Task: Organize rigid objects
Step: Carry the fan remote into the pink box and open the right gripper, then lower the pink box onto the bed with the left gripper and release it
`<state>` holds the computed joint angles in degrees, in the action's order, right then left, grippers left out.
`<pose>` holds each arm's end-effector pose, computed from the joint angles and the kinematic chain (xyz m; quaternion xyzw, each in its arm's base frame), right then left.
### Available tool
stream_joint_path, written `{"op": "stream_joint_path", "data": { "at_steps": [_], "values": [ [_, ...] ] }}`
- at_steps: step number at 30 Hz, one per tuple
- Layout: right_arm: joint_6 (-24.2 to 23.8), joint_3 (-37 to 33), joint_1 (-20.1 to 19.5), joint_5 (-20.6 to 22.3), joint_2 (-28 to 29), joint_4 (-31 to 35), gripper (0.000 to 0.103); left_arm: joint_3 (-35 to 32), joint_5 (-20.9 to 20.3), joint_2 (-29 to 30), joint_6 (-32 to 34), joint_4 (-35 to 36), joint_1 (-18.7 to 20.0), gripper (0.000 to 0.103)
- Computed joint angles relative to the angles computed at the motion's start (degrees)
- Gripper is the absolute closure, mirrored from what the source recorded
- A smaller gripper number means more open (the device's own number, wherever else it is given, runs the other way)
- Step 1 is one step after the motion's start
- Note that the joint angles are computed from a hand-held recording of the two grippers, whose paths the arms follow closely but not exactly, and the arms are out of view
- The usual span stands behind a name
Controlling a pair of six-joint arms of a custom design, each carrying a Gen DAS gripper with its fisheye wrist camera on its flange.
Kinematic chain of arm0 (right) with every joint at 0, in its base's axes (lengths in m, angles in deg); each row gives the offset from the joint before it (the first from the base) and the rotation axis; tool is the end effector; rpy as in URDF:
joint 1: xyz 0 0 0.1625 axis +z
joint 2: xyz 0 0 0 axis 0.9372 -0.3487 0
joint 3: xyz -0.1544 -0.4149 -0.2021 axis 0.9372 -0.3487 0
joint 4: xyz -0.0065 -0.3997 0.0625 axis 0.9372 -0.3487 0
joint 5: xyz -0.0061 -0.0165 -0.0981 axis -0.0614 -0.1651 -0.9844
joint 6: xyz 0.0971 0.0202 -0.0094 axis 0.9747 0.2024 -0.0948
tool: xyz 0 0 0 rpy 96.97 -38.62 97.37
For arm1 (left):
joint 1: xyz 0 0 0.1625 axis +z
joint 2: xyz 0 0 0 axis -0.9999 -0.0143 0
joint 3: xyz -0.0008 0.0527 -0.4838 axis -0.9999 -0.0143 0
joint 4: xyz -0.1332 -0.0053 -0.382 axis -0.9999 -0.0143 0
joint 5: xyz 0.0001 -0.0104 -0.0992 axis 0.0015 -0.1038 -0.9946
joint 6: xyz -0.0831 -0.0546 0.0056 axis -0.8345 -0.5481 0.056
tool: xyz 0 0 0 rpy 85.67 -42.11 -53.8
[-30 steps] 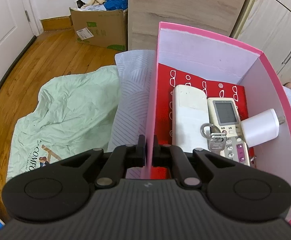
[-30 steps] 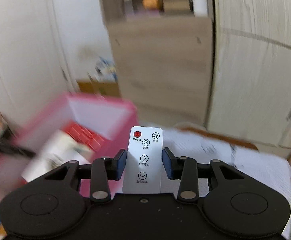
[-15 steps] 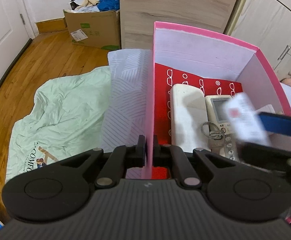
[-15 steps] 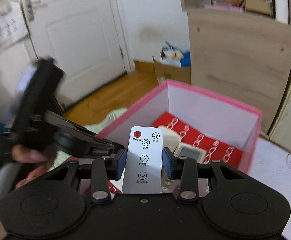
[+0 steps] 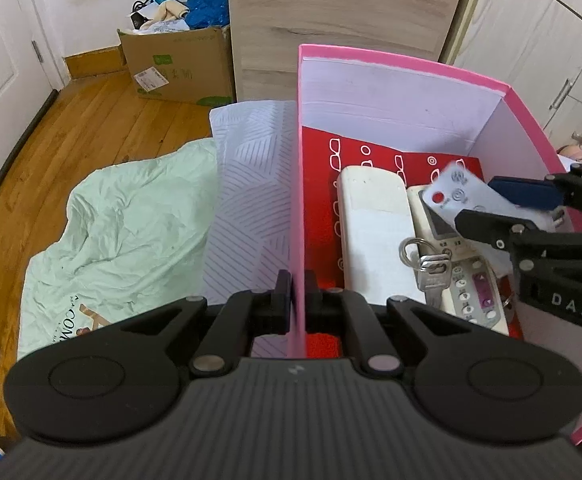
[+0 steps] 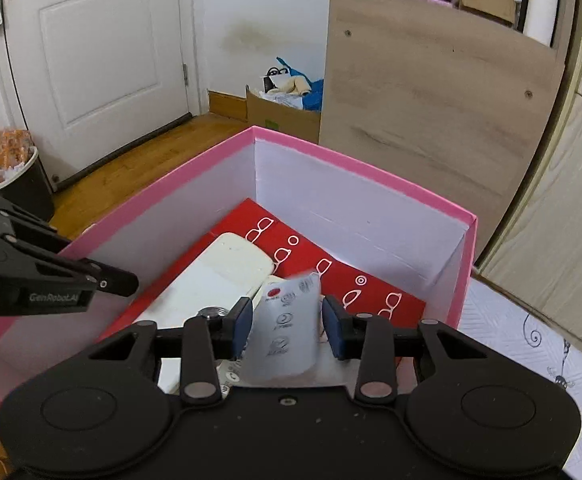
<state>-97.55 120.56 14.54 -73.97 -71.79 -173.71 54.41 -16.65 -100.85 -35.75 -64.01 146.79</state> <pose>0.0263 -0.7704 0.2808 0.2934 -0.8674 0.2727 0.2953 -0.2906 -0.8283 -0.0085 0.2284 0.9026 -0.2061 0.3012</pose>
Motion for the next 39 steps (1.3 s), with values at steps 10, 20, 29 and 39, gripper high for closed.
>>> {"op": "stream_joint_path", "data": {
  "at_steps": [10, 20, 29, 39],
  "values": [
    [0.8, 2.1, -0.1, 4.1, -2.9, -0.8, 0.059, 0.6, 0.3, -0.2, 0.6, -0.3, -0.2, 0.099],
    [6.2, 8.7, 0.2, 8.5, -10.2, -3.9, 0.057, 3.1, 0.0, -2.3, -2.0, 0.5, -1.0, 0.098],
    [8.5, 17.5, -0.8, 11.1, -18.5, -3.5, 0.057, 11.6, 3.1, -6.5, -0.3, -9.3, -4.3, 0.096],
    [1.3, 27.4, -0.6, 9.0, -21.2, -20.6, 0.043, 24.3, 3.6, -11.4, -0.4, -21.6, -8.7, 0.063]
  ]
}}
